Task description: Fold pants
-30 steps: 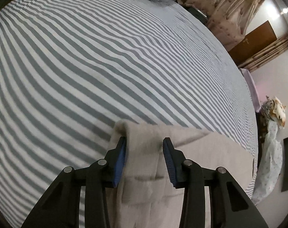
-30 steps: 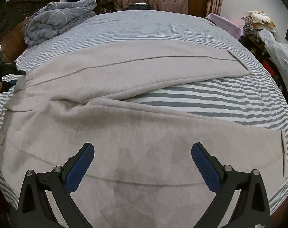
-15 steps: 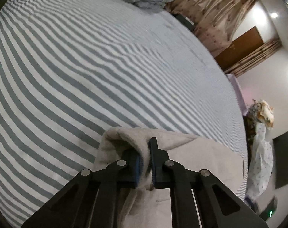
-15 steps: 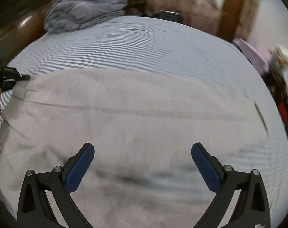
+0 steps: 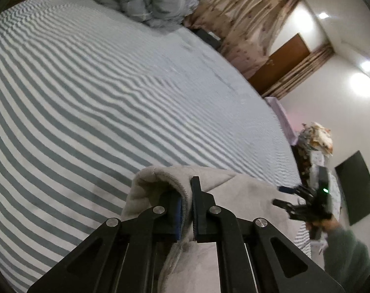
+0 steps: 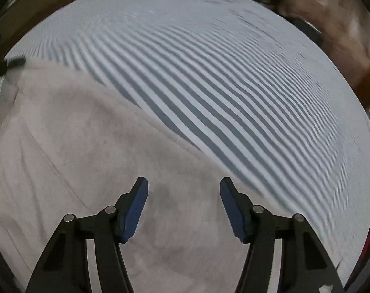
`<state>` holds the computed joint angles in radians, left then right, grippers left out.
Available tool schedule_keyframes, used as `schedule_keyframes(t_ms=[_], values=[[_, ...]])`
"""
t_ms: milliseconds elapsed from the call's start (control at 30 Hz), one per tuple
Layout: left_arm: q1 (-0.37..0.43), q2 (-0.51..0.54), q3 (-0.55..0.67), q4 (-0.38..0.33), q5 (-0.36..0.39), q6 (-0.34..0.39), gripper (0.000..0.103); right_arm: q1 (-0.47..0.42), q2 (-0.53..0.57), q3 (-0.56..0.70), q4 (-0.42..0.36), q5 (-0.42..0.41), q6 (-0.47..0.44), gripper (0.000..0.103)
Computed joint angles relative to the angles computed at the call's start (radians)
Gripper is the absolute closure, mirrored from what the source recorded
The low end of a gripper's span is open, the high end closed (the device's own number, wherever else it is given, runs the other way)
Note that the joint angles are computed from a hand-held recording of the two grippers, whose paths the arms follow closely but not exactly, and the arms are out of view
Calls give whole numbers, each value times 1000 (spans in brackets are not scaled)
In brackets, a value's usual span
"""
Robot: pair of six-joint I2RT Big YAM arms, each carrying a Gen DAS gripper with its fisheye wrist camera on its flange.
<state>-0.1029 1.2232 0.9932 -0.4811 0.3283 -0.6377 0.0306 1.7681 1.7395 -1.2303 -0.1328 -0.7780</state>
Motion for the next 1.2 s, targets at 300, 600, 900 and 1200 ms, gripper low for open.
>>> schedule_keyframes(t_ms=[300,600,900,1200], values=[[8,-84,-84,123,41,31,97,26,258,351,-369,6,-172,44],[-26,-125,-87,76,-45,28,97,-34,75,160,-165,-77,-176,96],[-109,-300,-90,-73,-112,22,97,-108,-413,-255,101,-35,-45,97],[-273,-506,-149,-289,-201,-13,96,-140,-774,-548,71,-31,-5,97]])
